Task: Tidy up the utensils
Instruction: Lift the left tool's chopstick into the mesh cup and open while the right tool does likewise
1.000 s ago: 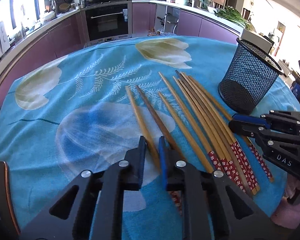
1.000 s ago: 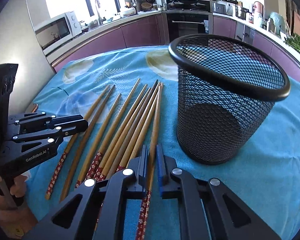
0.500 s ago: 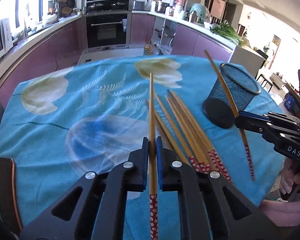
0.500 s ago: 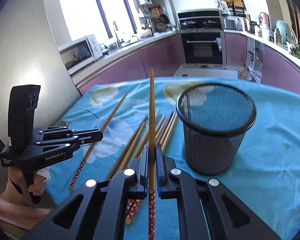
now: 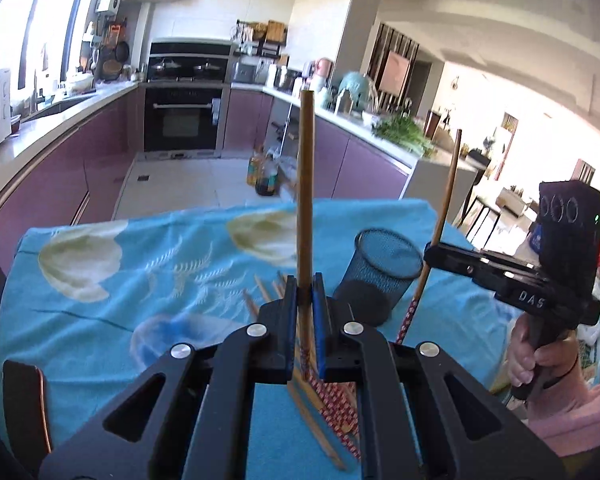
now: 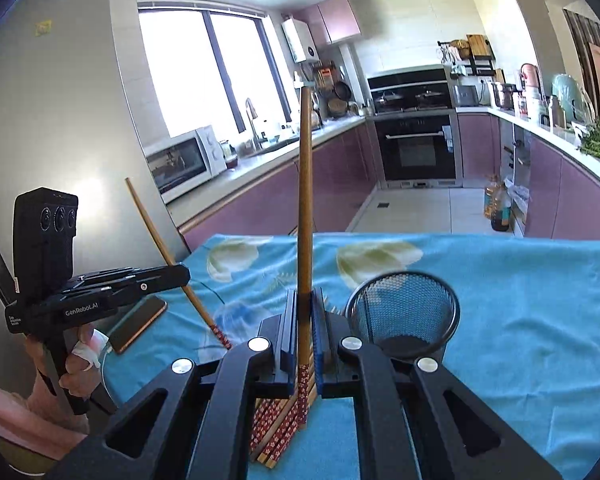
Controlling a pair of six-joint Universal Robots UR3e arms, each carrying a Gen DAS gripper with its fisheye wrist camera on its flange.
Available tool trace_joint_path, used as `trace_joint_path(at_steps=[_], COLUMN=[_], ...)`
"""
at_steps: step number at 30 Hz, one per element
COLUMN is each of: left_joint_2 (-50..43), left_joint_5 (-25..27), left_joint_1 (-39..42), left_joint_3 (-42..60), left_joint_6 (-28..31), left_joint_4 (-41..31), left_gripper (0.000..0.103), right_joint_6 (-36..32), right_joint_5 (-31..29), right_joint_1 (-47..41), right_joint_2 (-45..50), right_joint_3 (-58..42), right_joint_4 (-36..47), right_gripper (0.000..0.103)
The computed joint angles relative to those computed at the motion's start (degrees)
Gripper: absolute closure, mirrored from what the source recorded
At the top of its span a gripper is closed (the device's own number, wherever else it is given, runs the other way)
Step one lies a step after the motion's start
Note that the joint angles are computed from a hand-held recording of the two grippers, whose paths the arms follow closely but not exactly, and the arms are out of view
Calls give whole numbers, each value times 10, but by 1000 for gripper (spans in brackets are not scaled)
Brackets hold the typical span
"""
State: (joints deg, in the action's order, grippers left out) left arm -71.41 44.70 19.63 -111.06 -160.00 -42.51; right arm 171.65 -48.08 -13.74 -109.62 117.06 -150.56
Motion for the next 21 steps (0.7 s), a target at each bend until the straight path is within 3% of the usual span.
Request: trace_joint_path(at_steps=[5, 9, 14, 21], left_joint_2=[-38, -101, -170, -256], left_joint_5=[-43, -43, -14, 69], left_joint_1=[-12, -56, -121, -211], left_joint_3=[59, 130, 224, 330], left_joint_6=[-60, -110, -151, -125], left_joint_4=[37, 81, 107, 52], left_gripper=[95, 95, 95, 95], right_joint_6=[-3, -13, -17, -13], right_joint_5=[16, 31, 36, -1], right_joint_1=[-25, -46, -68, -59], right_joint_2=[9, 14, 26, 65], right_joint_3=[-39, -65, -89, -100], right_joint_4=[-6, -1, -6, -42], right_gripper=[97, 97, 97, 97])
